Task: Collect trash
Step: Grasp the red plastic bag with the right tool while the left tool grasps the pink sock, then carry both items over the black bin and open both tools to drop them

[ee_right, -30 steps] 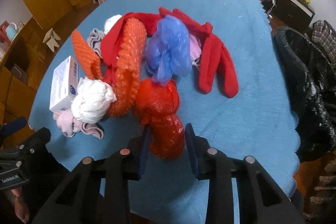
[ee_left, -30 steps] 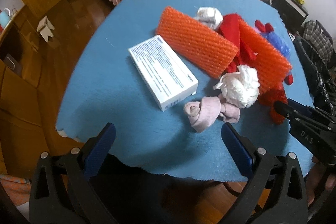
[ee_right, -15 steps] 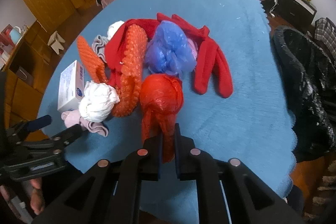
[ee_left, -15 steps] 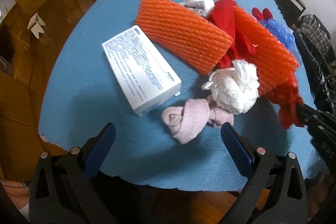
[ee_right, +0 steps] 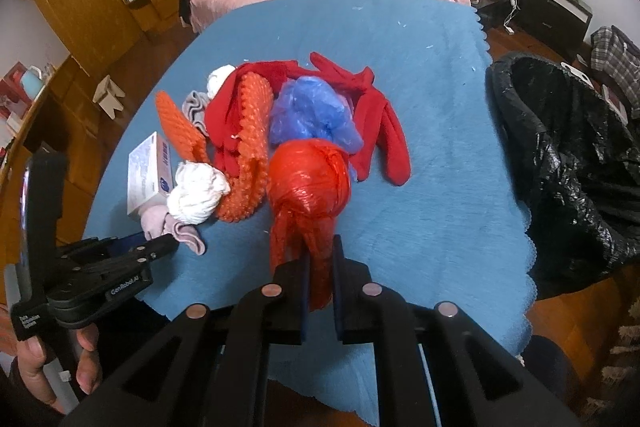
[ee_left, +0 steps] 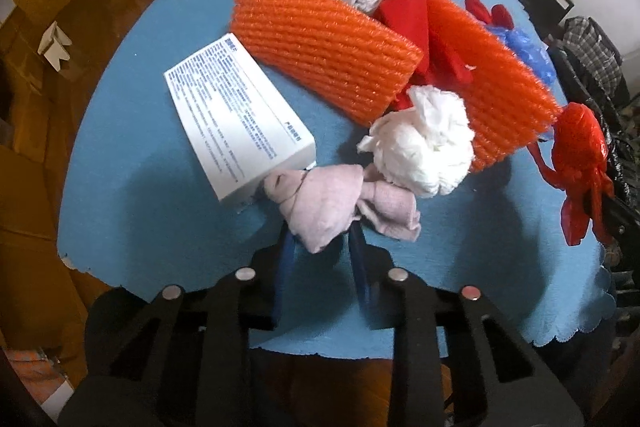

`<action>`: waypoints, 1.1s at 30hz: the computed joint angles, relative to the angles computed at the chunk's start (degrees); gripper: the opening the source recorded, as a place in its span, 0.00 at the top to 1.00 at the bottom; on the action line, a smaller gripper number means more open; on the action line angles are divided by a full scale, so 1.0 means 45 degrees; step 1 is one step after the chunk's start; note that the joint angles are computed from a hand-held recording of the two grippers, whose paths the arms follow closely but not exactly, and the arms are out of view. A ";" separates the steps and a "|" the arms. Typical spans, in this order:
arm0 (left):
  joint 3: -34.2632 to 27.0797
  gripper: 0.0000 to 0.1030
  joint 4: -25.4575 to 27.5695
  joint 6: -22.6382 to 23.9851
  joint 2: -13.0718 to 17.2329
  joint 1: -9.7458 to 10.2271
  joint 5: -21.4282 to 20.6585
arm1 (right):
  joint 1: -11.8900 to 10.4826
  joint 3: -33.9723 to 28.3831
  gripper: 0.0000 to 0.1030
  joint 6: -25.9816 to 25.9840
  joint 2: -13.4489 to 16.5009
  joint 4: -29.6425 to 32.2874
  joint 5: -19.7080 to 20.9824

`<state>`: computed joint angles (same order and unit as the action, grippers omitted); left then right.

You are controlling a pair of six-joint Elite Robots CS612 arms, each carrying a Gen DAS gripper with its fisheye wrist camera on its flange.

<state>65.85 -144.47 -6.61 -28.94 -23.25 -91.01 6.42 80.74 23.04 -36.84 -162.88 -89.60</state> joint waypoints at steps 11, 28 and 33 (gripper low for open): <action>0.1004 0.78 -0.1045 -0.0086 -0.0855 -0.0125 0.0273 | -0.0012 0.0826 0.91 0.0345 -0.0667 -0.0899 -0.0522; 0.1370 0.78 -0.2094 0.0604 -0.1405 -0.0602 0.0375 | -0.0290 0.1904 0.91 0.0928 -0.1502 -0.1848 -0.1562; 0.1470 0.78 -0.2166 0.0696 -0.1494 -0.0688 0.0413 | -0.0403 0.2121 0.91 0.1035 -0.1590 -0.2103 -0.1669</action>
<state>72.46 -154.22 -3.48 -35.66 -26.35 -89.15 4.61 90.28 27.70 -43.99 -172.34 -97.11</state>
